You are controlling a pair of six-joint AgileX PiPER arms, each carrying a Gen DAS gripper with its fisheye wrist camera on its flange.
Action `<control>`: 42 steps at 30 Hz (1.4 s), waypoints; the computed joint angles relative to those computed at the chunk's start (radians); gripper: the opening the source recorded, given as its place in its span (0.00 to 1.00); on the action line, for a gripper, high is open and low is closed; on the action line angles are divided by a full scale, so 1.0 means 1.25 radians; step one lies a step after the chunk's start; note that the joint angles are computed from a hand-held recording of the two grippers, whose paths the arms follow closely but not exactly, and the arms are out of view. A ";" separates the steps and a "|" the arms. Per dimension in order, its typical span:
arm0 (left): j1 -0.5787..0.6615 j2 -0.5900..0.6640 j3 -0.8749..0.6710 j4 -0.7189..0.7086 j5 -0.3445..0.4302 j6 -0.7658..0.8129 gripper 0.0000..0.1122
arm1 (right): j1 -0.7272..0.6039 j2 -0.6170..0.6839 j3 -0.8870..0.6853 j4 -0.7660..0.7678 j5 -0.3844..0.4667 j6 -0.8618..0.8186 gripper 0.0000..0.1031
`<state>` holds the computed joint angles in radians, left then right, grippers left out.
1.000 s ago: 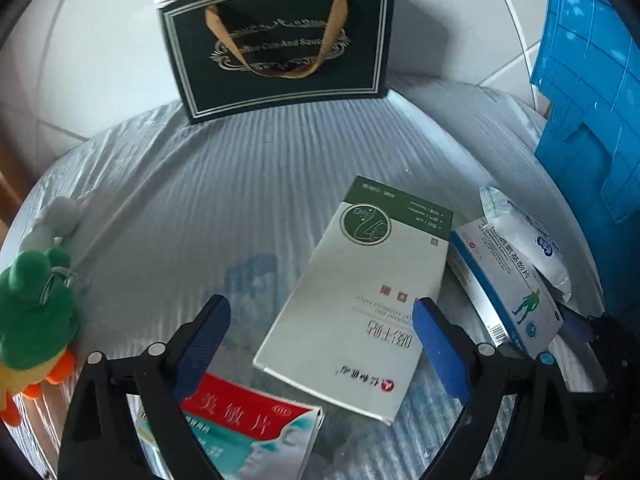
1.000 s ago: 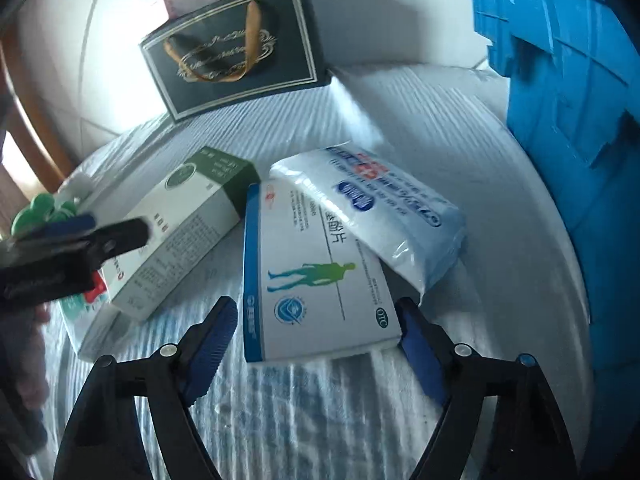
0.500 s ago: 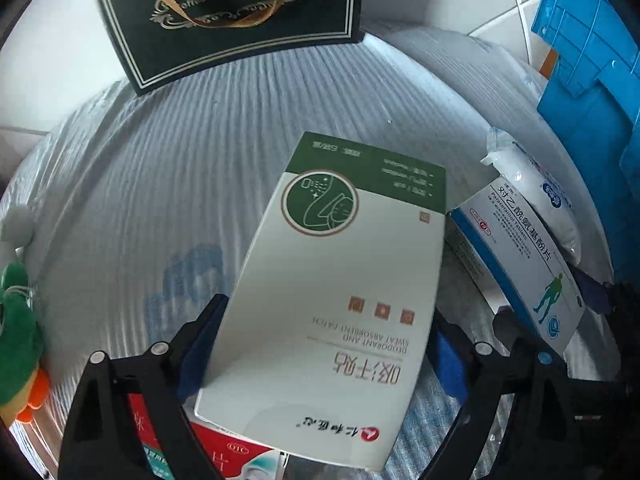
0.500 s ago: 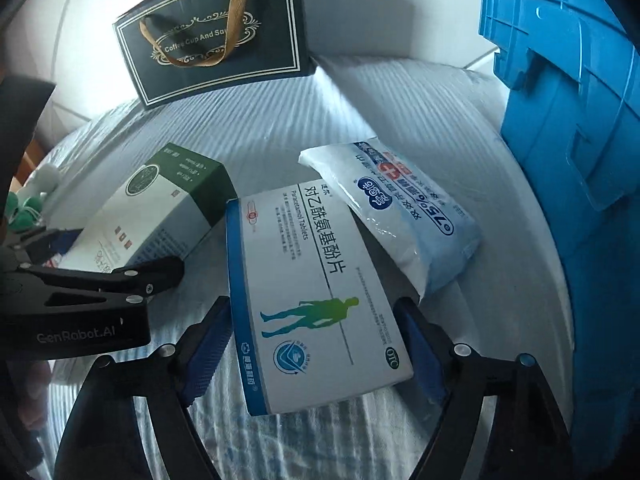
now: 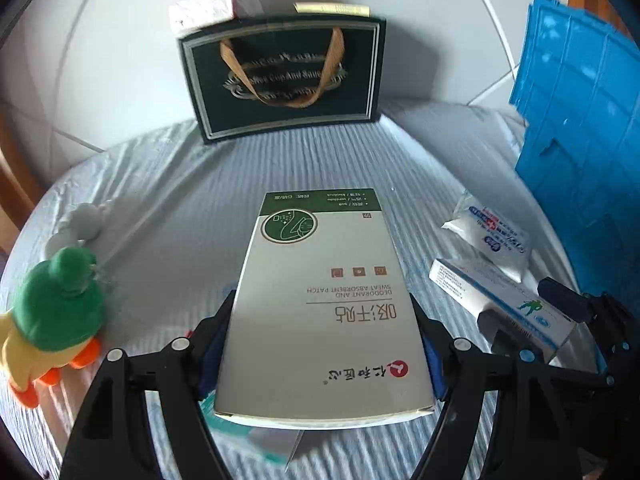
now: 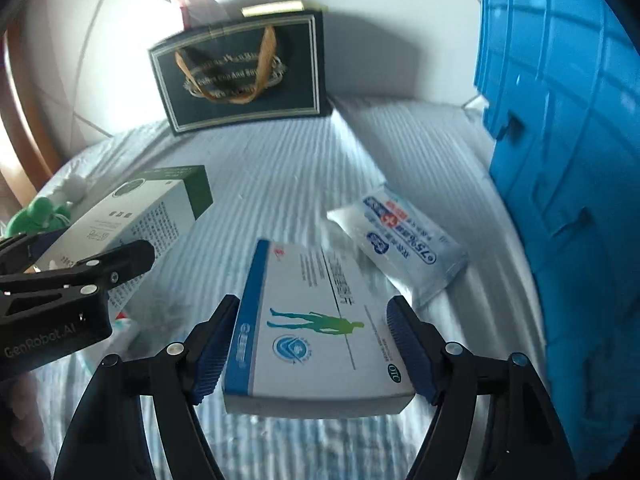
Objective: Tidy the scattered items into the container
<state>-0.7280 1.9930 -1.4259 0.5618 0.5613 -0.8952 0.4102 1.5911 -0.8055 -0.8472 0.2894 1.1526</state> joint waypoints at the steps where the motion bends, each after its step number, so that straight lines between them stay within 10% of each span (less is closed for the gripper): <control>1: -0.007 -0.037 0.036 0.026 0.000 -0.031 0.67 | 0.021 -0.025 0.009 -0.027 0.022 0.040 0.22; 6: -0.037 -0.197 0.181 0.094 0.025 -0.108 0.67 | 0.076 -0.124 0.035 0.122 0.083 -0.036 0.27; 9: -0.055 -0.257 0.253 0.098 0.028 -0.131 0.67 | 0.119 -0.165 0.063 0.105 0.150 0.027 0.65; 17: -0.091 -0.241 0.325 0.127 -0.023 -0.227 0.67 | 0.100 -0.126 0.074 0.203 0.124 -0.002 0.84; 29: 0.014 -0.025 0.166 0.199 -0.075 -0.257 0.67 | 0.049 0.183 -0.144 0.223 0.073 -0.040 0.86; 40: -0.024 -0.098 0.204 0.244 0.004 -0.293 0.67 | 0.099 0.067 -0.086 0.130 0.118 -0.017 0.73; 42: -0.030 -0.141 0.225 0.247 0.015 -0.299 0.67 | 0.129 0.008 -0.075 0.086 0.156 0.026 0.10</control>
